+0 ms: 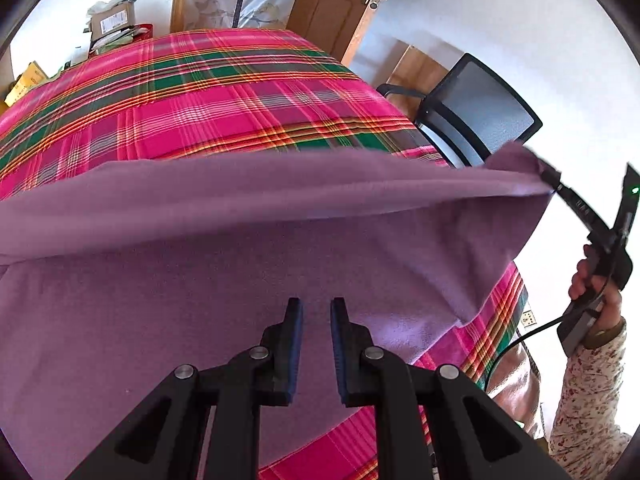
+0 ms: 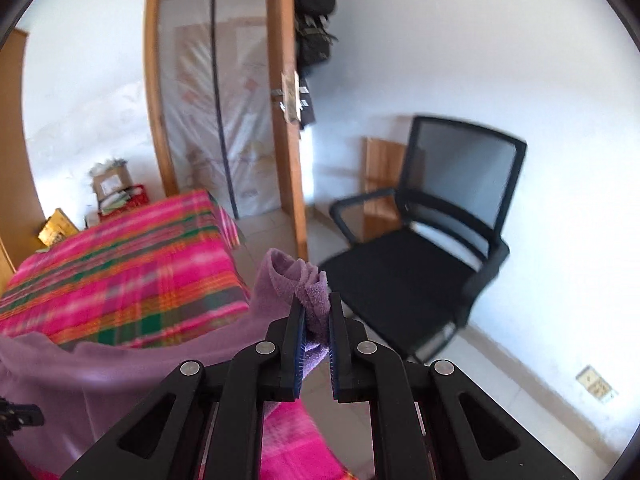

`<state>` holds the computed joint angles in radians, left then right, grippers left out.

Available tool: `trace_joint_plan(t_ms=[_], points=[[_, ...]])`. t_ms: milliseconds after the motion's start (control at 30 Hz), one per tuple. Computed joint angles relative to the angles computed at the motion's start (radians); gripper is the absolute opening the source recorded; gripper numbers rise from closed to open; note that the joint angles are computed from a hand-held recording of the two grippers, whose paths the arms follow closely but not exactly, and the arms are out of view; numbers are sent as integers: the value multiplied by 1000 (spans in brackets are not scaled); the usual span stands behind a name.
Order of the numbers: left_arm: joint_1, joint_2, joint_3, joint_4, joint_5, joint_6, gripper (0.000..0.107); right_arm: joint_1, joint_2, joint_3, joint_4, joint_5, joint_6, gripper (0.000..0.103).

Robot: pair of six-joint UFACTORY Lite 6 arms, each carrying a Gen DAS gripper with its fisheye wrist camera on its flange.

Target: Fold clothes

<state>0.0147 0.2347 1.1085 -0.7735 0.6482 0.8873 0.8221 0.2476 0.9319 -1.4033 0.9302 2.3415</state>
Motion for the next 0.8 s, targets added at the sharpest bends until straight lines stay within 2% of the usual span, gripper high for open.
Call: trace_joint_plan(t_ms=[167,333,433,533,633,800], points=[[13,51,54,40,1,-50,14,-86,69,-33,-34,-133,78,10],[62,118,121,83,3,-104,14,-104,114,-12,26,-178,-17,14],[88,151,157,97,2,-119,14,-82,108,-16,72,-139,-61,28],[114,160,181,112,-4,-126,14,-52,108,-10,108,-83,-100,30],[141,165,210,127,-3,-119,14,8,80,-20,44,-74,-78,30],[163,164,238,240,-76,-173,14,98,138,70,-123,-173,-110,30]])
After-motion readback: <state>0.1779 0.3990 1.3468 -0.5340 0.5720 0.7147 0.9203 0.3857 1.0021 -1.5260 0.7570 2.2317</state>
